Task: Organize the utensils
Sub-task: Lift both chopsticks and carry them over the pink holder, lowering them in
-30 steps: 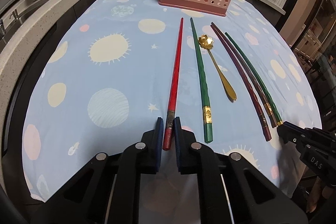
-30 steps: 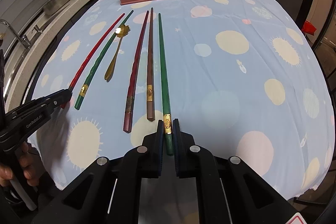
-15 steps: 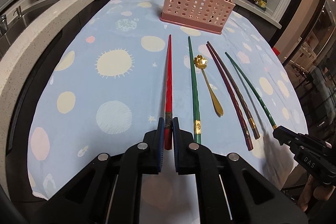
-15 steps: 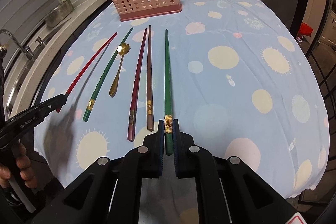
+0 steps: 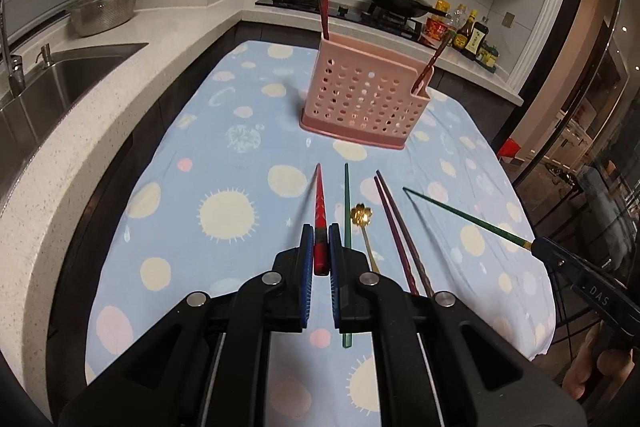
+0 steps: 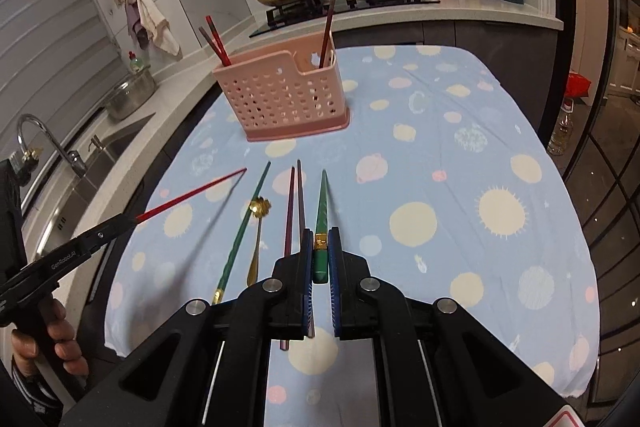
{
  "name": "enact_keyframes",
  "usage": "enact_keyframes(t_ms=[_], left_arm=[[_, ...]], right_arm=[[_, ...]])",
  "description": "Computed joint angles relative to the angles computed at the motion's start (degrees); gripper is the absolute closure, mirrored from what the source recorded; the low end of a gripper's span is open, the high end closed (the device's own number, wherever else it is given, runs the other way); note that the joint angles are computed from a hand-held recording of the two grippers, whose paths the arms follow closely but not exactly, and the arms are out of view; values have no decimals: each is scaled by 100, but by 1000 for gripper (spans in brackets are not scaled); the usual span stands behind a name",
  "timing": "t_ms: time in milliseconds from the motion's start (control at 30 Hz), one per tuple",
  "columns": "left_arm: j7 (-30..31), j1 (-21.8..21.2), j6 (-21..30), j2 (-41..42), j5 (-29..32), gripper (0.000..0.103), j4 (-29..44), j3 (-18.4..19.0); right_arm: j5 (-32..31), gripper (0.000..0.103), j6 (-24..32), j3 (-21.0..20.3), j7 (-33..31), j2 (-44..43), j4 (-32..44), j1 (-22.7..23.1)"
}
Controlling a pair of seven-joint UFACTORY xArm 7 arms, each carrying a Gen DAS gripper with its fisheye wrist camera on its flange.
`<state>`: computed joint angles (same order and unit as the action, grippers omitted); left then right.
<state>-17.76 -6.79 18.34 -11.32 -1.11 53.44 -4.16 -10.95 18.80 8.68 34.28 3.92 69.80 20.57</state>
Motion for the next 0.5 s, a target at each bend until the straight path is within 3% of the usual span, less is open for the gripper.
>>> enact_keyframes(t_ms=[133,500], left_arm=[[-27,44,-22,141,43,96,351,21],[-78,126,-25,548,266,96,1281,45]], right_arm=[[241,96,-94,-20,-169,97,297,-68],[56,96,-34,-184,-158,482,1203,-64]])
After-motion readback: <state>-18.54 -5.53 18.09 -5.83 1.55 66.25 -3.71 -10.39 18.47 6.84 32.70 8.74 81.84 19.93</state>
